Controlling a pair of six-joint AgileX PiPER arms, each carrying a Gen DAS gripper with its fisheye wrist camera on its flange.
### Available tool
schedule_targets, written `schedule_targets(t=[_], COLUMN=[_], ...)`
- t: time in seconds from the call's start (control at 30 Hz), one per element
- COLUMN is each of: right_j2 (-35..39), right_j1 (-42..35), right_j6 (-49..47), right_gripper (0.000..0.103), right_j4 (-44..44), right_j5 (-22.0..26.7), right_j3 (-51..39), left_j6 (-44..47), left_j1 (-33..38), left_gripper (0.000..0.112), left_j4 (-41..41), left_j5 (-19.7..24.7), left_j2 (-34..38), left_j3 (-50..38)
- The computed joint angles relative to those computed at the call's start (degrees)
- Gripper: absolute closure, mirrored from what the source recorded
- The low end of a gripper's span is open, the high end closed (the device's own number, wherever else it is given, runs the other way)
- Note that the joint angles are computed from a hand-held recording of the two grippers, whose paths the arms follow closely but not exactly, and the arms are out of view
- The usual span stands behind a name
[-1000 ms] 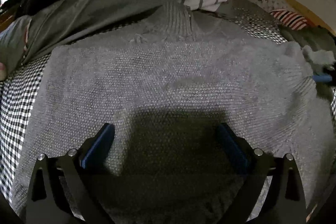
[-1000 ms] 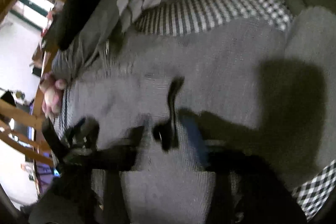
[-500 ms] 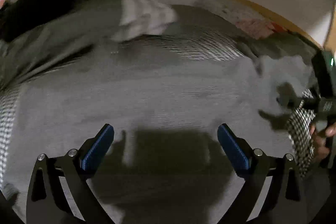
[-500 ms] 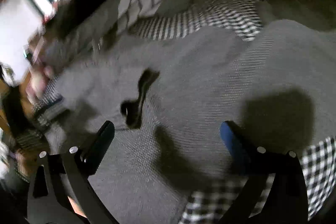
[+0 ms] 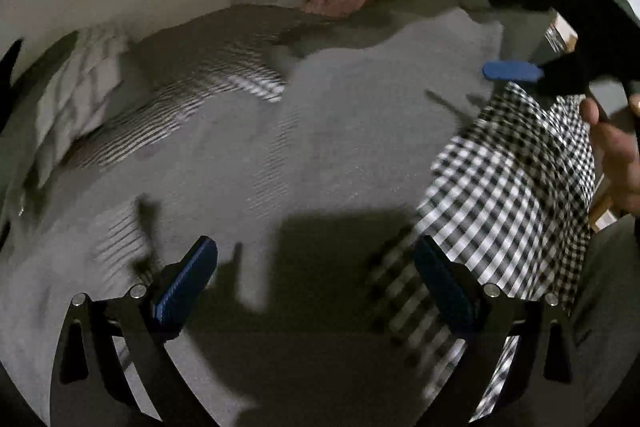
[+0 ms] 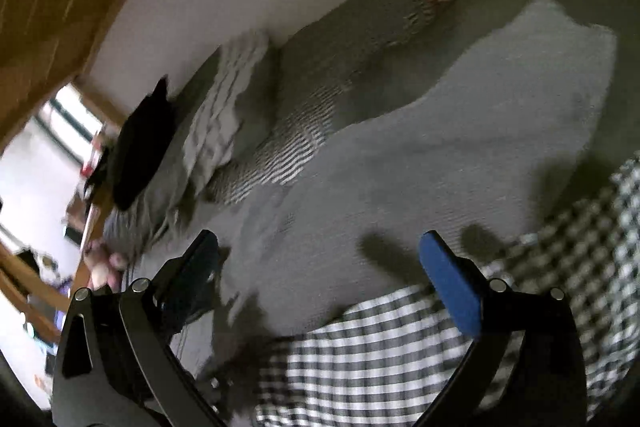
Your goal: Fold large clothes
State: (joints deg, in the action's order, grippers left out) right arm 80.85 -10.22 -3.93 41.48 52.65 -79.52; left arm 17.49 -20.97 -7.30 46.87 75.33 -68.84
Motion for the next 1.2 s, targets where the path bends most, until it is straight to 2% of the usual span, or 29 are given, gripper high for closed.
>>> schedule_targets(t=[0.13,0.23,0.3,0.4,0.47,0.5,0.53,0.6,0.67,0.73,0.77,0.83,0.87,0.9,0.97,1.1,1.17,1.2], right_j2=[-1.0,-0.7,0.9,4.5,6.5,7.0,8.1,9.6,10.1,9.7,9.4,9.4,8.8,7.4,4.5,0.8,-1.7,-2.9], right_j1=[-8.6,-12.0,-14.4,-20.1,-23.9,-25.2,-26.5,-27.6,-27.5,-26.1,-25.9,-25.2,-24.2,-24.2,-25.2,-28.2,-30.0,-30.7], right_j6=[-2.5,-1.0,-1.2,-4.8,-8.1,-9.6,-11.4,-14.1,-16.8,-18.3,-19.2,-18.8,-17.2,-17.6,-20.1,-23.5,-27.6,-29.4], right_gripper=[0.004,0.004,0.004,0.004,0.004,0.004,0.004,0.004,0.005,0.013,0.018,0.019,0.026,0.028,0.028,0.027,0.017,0.016], right_j4=[2.9,-0.9,-0.8,4.9,9.2,11.1,13.6,16.8,17.7,16.4,16.4,13.6,11.3,11.2,13.2,17.0,21.3,24.0], right_j5=[-0.7,-2.1,-0.6,3.6,6.3,7.2,8.6,10.2,10.6,8.8,8.3,7.3,5.5,4.7,2.7,2.7,2.1,2.1], right_j3=[1.7,1.1,0.1,-0.7,-0.9,-0.7,-0.9,-1.1,-1.7,-2.4,-2.6,-3.9,-3.7,-2.7,-0.3,2.8,5.5,6.8], left_j6=[-7.8,-12.3,-14.1,-16.7,-16.4,-16.4,-16.4,-16.0,-15.5,-14.7,-14.2,-13.8,-14.0,-14.6,-15.4,-16.6,-16.4,-16.2], left_j1=[-7.0,-10.7,-11.8,-13.0,-12.5,-12.1,-11.5,-10.1,-8.8,-7.4,-6.5,-5.5,-5.3,-5.4,-5.9,-5.8,-5.0,-4.6], left_gripper=[0.015,0.015,0.015,0.015,0.015,0.021,0.036,0.044,0.057,0.068,0.07,0.073,0.076,0.076,0.076,0.077,0.078,0.078], left_j4=[6.6,10.0,10.8,13.3,12.0,11.1,10.0,7.9,6.8,4.9,3.5,1.9,1.8,2.0,2.7,2.3,1.4,1.0], left_j5=[-0.4,0.6,2.1,5.6,6.4,7.5,8.4,9.2,10.4,11.1,11.2,10.7,10.5,10.1,10.0,10.4,10.8,11.0], left_j2=[5.5,10.2,14.0,18.6,20.0,21.2,22.1,22.9,24.0,23.6,22.9,21.6,20.7,19.9,19.0,18.3,18.2,18.4], left_j3=[-4.7,-9.3,-12.8,-18.2,-20.3,-22.3,-23.8,-25.8,-28.1,-28.3,-28.1,-27.4,-26.7,-26.1,-25.6,-26.0,-26.7,-27.0])
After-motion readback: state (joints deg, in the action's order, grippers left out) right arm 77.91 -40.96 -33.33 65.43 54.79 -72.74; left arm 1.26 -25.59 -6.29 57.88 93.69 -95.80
